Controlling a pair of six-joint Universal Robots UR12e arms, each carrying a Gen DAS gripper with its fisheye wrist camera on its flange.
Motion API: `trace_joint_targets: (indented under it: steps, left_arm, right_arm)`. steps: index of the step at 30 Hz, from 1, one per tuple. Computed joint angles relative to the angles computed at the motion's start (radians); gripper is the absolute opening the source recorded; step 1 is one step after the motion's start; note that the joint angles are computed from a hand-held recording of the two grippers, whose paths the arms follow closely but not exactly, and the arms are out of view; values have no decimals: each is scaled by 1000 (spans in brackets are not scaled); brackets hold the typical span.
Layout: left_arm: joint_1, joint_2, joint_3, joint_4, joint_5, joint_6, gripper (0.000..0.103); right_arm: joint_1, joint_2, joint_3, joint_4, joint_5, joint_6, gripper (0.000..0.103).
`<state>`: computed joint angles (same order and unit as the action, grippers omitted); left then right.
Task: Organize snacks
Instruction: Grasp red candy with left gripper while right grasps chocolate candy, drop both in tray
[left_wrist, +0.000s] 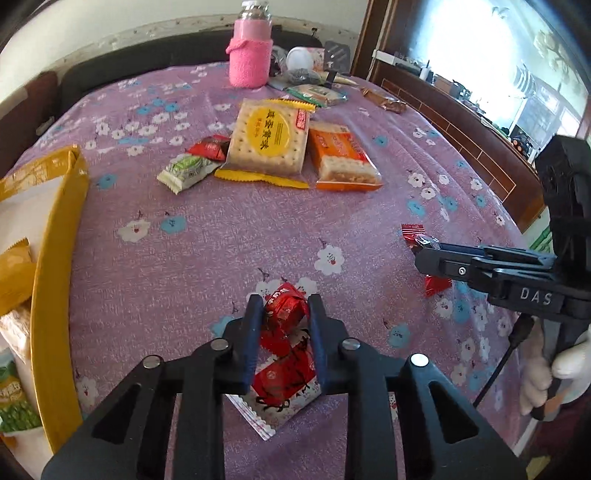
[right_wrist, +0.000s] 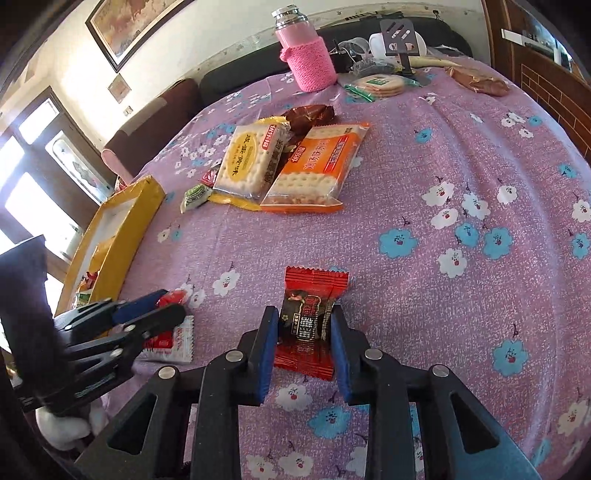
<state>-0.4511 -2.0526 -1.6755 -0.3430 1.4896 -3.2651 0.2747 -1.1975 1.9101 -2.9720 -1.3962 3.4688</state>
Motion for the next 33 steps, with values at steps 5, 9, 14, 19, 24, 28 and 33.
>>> trace_joint_targets:
  steps: [5,9,14,19,24,28,33]
  left_arm:
    - [7,22,-35,60,9,-40,18]
    - [36,61,-81,123,-34,-112,18]
    - [87,128,-157,207,-27,-202,19]
    - [139,182,-207,237,76,-263,19]
    - [190,183,-190,180,154,-274,19]
    - [244,154,-166,146,112,-316,19]
    - [284,127,-147,110,60,-350,19]
  right_arm:
    - [6,-9,6,-26,5,-2,28]
    - [17,-17,4,-42,15,-7,28]
    - [41,-21,-21,-39,45,-29,28]
    - [87,3,-92,-8,103,-82,28]
    - [140,63,-204,80,213,-128,28]
    - [193,124,-312,179,249,-189,28]
    - [239,193,-418,290,241,-234,27]
